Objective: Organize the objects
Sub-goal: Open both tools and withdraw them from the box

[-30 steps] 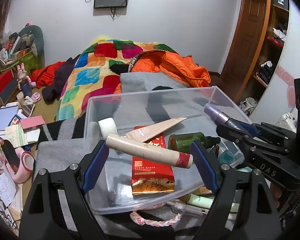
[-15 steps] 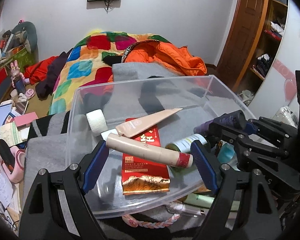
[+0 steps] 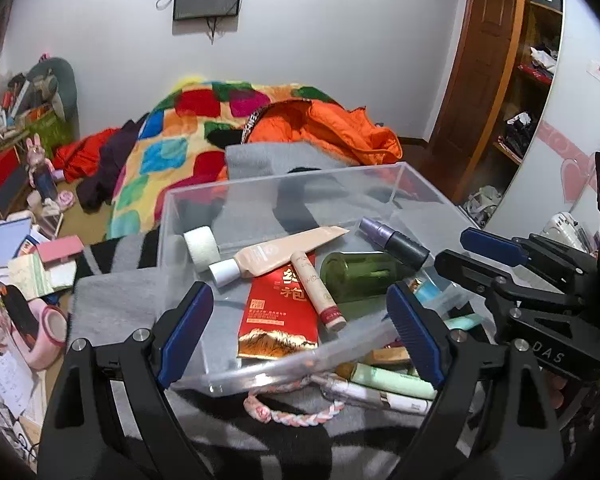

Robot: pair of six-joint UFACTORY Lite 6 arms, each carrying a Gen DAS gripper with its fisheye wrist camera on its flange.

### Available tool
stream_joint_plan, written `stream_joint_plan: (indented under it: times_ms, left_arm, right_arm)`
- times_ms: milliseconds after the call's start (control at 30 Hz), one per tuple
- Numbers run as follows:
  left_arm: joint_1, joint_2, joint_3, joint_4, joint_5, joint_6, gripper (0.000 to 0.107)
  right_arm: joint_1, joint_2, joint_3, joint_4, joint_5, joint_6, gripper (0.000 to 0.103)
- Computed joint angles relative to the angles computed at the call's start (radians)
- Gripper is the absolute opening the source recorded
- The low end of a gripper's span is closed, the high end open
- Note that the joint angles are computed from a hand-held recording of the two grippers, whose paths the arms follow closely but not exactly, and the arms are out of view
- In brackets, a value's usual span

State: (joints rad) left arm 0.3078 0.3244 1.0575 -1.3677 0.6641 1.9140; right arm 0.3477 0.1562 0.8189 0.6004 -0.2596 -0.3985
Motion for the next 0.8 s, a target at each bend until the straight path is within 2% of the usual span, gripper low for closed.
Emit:
stream_joint_plan:
  times_ms: [300, 367, 600, 667, 800]
  left_arm:
    - [0.094, -0.067, -0.107, 0.010, 0.031, 0.087, 0.090]
    - [0.115, -0.097, -0.158, -0.059, 0.011, 0.182, 0.090]
    - [0.173, -0.101, -0.213, -0.047, 0.025, 0.220, 0.090]
    - [0.168, -0.091, -0.227, -0.065, 0.006, 0.249, 0.088]
    - [0.141, -0.054, -0.239, -0.095, -0.046, 0.291, 0.077]
  right_arm:
    - [0.058, -0.141, -0.164, 0.020, -0.043, 0.000, 0.043]
    - [0.060, -0.158, -0.193, -0.002, -0.045, 0.025, 0.043]
    - [0.059, -0.182, -0.275, -0.064, -0.056, 0.110, 0.043]
    - [0.065, -0.196, -0.306, -0.062, -0.065, 0.116, 0.043]
    - [0.064, -0.191, -0.337, -0.127, -0.067, 0.185, 0.043]
